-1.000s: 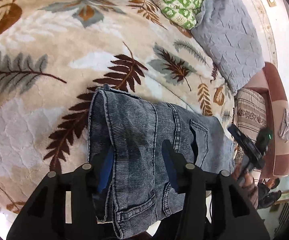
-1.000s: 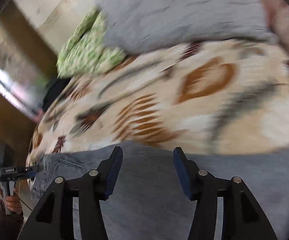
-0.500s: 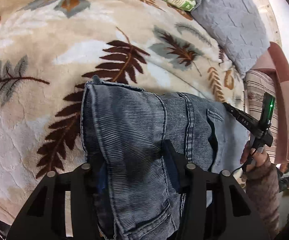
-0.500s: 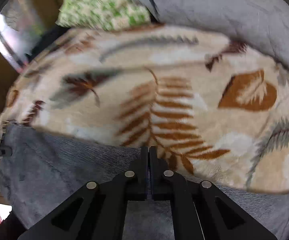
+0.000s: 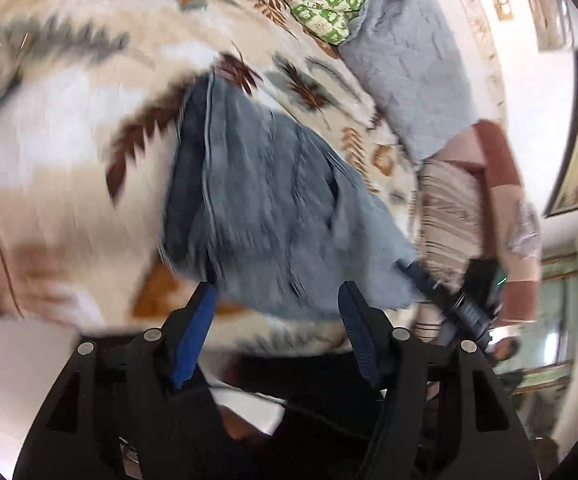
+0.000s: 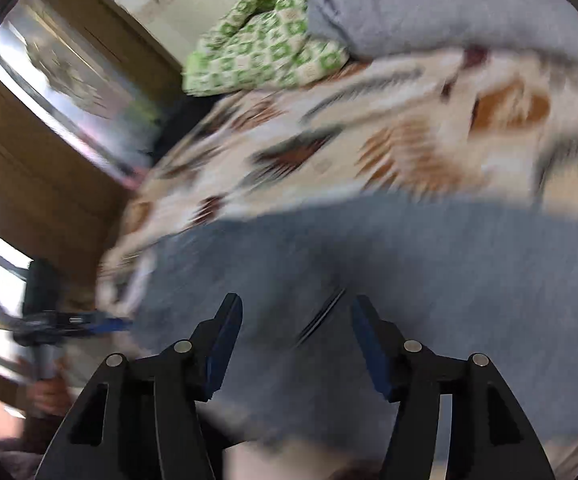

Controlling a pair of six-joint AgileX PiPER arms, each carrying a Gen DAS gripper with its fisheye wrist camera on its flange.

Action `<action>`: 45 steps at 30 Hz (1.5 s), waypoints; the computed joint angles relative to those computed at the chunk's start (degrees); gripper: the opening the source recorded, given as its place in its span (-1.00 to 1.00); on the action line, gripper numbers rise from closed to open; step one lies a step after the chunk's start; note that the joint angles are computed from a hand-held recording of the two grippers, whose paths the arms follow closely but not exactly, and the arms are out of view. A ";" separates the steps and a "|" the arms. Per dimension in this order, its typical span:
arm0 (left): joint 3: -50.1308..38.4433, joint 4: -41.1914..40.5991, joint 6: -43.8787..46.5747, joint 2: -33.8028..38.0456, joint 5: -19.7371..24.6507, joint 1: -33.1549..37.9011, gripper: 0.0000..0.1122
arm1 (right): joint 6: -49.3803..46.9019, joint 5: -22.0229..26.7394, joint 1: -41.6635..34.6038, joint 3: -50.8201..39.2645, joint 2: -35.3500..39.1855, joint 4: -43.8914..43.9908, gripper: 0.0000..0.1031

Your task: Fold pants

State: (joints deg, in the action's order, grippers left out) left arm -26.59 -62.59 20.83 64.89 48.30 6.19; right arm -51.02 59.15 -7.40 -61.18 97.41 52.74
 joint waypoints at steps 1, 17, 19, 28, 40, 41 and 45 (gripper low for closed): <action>1.86 -2.03 0.55 -1.50 -0.17 -0.73 0.26 | -1.34 2.87 -1.08 3.61 -1.18 1.86 0.15; -6.58 8.91 -13.06 9.14 -13.45 -15.20 -0.77 | -2.46 -0.66 1.17 15.15 4.81 15.37 -0.85; -7.37 17.02 -20.54 11.36 -15.83 -18.08 -0.77 | -3.38 -1.54 2.13 16.18 4.29 14.83 -0.85; -5.99 18.59 -15.94 4.67 -8.33 -19.19 0.04 | -5.42 0.29 -6.92 18.42 1.26 12.93 -0.58; -39.87 45.56 -41.88 28.14 -3.32 -44.16 0.36 | -14.48 3.20 -55.06 10.41 9.28 18.39 0.02; -45.33 47.23 -43.39 31.85 -0.01 -45.32 0.36 | -14.81 2.61 -55.53 9.66 10.64 19.35 0.05; -68.25 50.96 -44.15 47.59 6.36 -50.08 0.36 | -13.92 2.39 -55.96 4.96 16.85 21.73 0.09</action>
